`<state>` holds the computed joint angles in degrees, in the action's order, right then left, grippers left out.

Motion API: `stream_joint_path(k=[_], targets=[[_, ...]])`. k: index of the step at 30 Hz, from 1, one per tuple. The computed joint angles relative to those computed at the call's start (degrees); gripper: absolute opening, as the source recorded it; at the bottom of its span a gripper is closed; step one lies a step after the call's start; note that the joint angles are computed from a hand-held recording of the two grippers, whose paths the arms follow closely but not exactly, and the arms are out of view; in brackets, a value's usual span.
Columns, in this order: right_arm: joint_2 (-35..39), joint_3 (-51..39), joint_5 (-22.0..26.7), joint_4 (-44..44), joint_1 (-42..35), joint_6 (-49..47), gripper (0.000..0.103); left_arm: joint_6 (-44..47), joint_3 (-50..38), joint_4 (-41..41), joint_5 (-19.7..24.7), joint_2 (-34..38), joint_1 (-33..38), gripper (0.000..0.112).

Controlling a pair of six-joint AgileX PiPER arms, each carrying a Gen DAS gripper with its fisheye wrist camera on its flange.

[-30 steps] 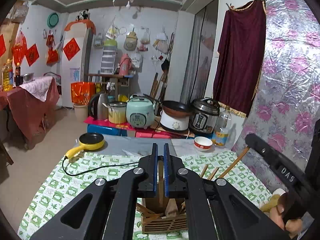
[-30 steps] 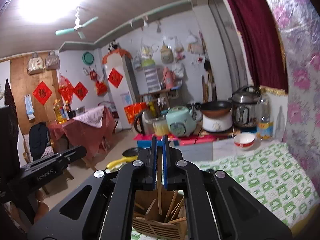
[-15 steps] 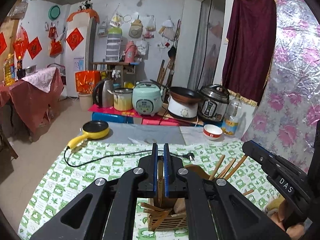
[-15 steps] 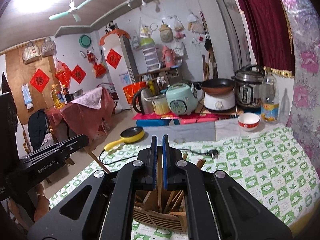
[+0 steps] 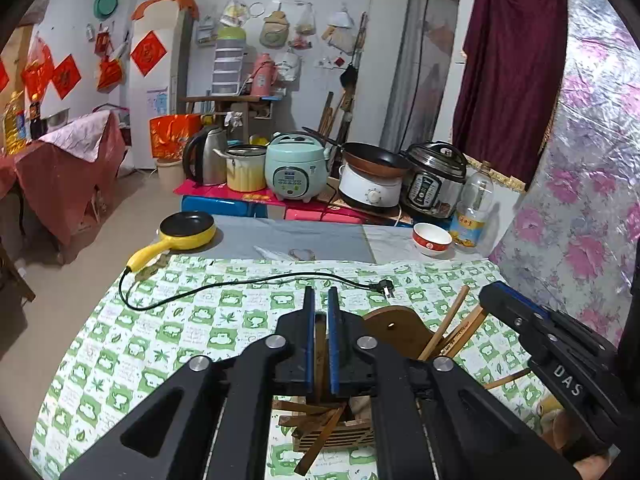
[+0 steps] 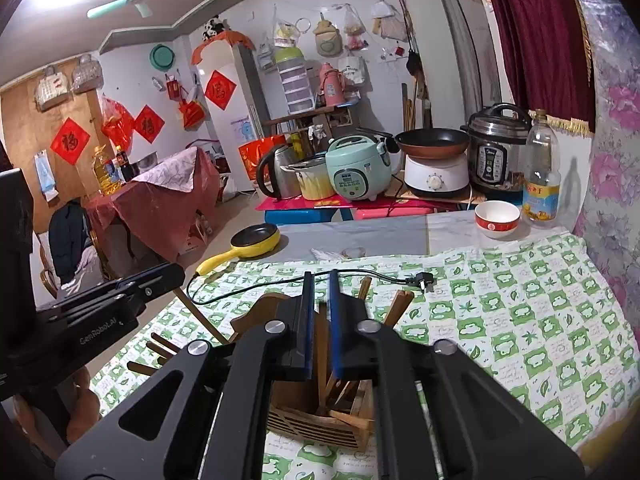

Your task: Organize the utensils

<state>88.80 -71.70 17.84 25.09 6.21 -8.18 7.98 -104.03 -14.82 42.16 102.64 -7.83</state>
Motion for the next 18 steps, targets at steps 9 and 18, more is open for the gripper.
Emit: stream_joint_path(k=[9,18], targets=[[-1.5,1.0,-0.8,0.9,-0.6,-0.1,0.028,-1.0,2.8,-2.4,-3.2,-3.0,1.8,0.073],[-1.8,1.5,-2.1,-3.8,-0.8,4.6,0.043,-8.1,3.4,4.8,-4.9,-3.8,1.1,0.095]])
